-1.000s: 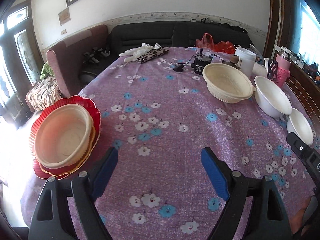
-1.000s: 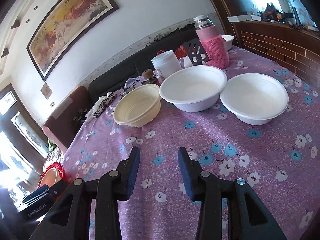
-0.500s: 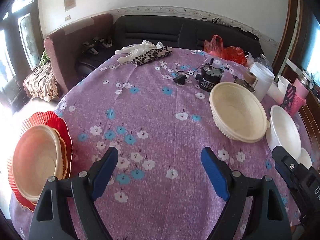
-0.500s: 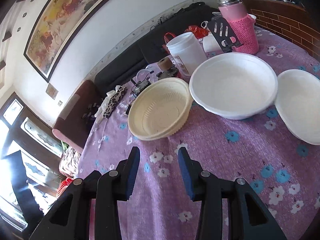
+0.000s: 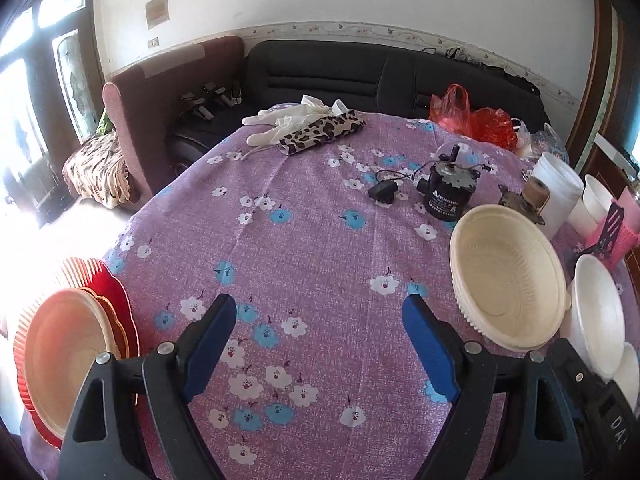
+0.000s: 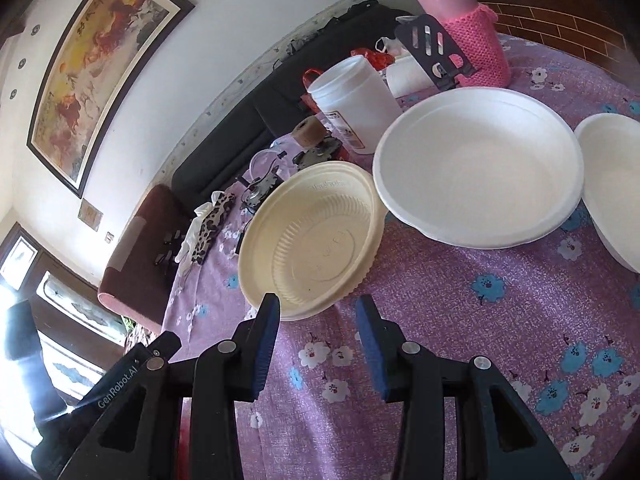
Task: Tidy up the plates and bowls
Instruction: 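Move both grippers toward the cream bowl with side handles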
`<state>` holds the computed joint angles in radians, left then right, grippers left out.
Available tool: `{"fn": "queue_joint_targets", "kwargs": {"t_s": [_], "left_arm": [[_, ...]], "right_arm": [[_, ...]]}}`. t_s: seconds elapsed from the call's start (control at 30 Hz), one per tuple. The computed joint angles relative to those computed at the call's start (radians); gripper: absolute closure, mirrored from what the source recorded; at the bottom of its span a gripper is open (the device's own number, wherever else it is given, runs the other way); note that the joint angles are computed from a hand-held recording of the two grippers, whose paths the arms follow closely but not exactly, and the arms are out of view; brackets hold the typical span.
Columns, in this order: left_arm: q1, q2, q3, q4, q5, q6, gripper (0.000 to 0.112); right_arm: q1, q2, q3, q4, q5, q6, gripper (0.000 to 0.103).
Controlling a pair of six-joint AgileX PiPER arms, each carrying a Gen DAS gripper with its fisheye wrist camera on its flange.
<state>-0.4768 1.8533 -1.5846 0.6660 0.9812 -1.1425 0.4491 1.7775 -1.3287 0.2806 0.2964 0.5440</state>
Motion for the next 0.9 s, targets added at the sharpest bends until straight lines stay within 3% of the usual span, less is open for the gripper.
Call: {"fn": "queue_joint_targets", "kwargs": {"t_s": [0.1, 0.3, 0.57, 0.9], "left_arm": [[0.026, 0.014, -0.013, -0.093, -0.043, 0.081, 0.028], [0.067, 0.105, -0.186, -0.187, 0.009, 0.235, 0.028], [0.107, 0.254, -0.435, -0.290, 0.106, 0.340, 0.028], [0.132, 0.352, -0.568, -0.385, 0.142, 0.392, 0.028]], "right_arm": [[-0.033, 0.033, -0.016, 0.203, 0.027, -0.172, 0.059], [-0.062, 0.080, -0.107, 0.202, 0.090, -0.132, 0.059], [-0.066, 0.153, -0.233, 0.074, 0.183, 0.045, 0.059], [-0.109, 0.210, -0.275, 0.192, 0.207, -0.025, 0.059]]}}
